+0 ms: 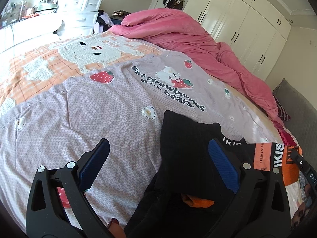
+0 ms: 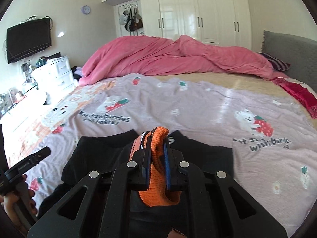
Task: Fold small clothes
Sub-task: 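Straighten the orange cuff on the shirt body and open the right gripper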
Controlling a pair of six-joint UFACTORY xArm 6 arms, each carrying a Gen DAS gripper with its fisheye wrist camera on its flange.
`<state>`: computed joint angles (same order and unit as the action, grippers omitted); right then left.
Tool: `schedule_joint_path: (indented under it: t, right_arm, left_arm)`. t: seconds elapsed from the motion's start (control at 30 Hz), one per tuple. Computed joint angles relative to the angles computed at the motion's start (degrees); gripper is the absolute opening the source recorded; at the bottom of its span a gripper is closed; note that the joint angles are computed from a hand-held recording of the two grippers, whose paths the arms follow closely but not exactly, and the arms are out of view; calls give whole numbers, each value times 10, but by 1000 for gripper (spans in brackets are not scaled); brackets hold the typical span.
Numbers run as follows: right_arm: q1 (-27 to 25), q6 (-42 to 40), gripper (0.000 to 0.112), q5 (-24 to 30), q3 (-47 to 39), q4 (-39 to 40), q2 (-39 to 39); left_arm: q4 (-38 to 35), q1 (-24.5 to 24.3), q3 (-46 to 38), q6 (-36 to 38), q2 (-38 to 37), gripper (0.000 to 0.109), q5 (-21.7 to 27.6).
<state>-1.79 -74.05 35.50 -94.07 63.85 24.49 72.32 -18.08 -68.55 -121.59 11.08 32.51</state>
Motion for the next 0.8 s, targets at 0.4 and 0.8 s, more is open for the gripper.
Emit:
schedule_joint_path:
  t: [0.4,0.8]
  right_arm:
    - [-24,40,10,-15,-17,-33,40]
    - [-29,67,10,-15,-29,-56,59]
  left_arm:
    - [-38,-8,-49,90,41,93,-4]
    - [-93,-29,-158,245,134,77,-21]
